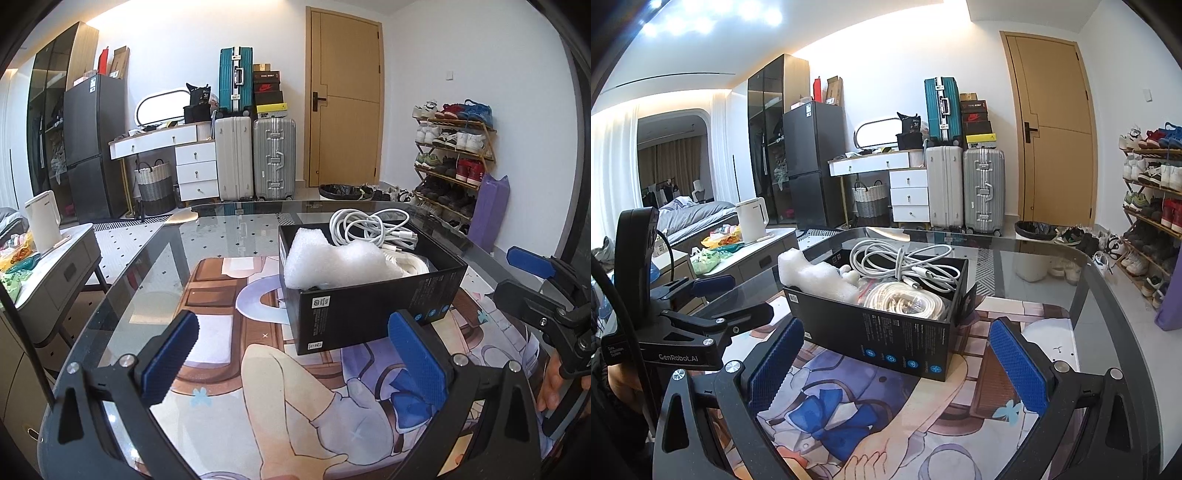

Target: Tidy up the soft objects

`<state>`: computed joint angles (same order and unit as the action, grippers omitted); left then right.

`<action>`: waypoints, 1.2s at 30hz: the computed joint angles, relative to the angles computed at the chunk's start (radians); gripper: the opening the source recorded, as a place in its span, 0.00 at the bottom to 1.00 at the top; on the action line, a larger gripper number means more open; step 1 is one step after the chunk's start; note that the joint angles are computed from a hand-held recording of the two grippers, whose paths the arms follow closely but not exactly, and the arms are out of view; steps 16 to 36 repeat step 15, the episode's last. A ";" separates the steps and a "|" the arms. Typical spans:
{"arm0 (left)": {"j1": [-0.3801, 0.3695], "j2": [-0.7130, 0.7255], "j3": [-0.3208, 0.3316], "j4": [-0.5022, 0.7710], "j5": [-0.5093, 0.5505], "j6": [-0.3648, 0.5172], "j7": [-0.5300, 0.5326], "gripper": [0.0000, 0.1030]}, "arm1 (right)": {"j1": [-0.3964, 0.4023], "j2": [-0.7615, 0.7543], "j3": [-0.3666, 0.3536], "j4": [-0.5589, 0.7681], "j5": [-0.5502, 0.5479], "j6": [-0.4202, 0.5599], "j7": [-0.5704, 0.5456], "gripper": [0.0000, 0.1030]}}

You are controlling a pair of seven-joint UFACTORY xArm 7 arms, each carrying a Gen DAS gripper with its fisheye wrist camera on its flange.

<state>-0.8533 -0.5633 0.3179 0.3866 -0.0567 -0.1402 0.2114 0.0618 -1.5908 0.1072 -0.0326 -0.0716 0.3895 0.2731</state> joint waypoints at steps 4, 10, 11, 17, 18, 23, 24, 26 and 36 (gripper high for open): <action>0.004 -0.001 -0.005 -0.001 0.003 -0.003 -0.002 1.00 | 0.001 0.000 0.000 0.000 -0.001 0.000 0.001 0.99; 0.007 -0.001 -0.010 -0.001 0.007 -0.004 -0.006 1.00 | 0.001 -0.001 0.003 -0.001 -0.002 0.000 0.005 0.99; 0.007 -0.001 -0.010 -0.001 0.007 -0.004 -0.006 1.00 | 0.002 0.000 0.003 -0.002 -0.002 -0.001 0.005 0.99; 0.008 -0.001 -0.014 0.002 0.011 -0.004 -0.005 1.00 | 0.002 -0.002 0.003 -0.002 -0.003 0.000 0.005 0.99; 0.008 -0.001 -0.014 0.002 0.011 -0.004 -0.005 1.00 | 0.002 -0.002 0.003 -0.002 -0.003 0.000 0.005 0.99; 0.008 -0.001 -0.014 0.002 0.011 -0.004 -0.005 1.00 | 0.002 -0.002 0.003 -0.002 -0.003 0.000 0.005 0.99; 0.008 -0.001 -0.014 0.002 0.011 -0.004 -0.005 1.00 | 0.002 -0.002 0.003 -0.002 -0.003 0.000 0.005 0.99; 0.008 -0.001 -0.014 0.002 0.011 -0.004 -0.005 1.00 | 0.002 -0.002 0.003 -0.002 -0.003 0.000 0.005 0.99; 0.008 -0.001 -0.014 0.002 0.011 -0.004 -0.005 1.00 | 0.002 -0.002 0.003 -0.002 -0.003 0.000 0.005 0.99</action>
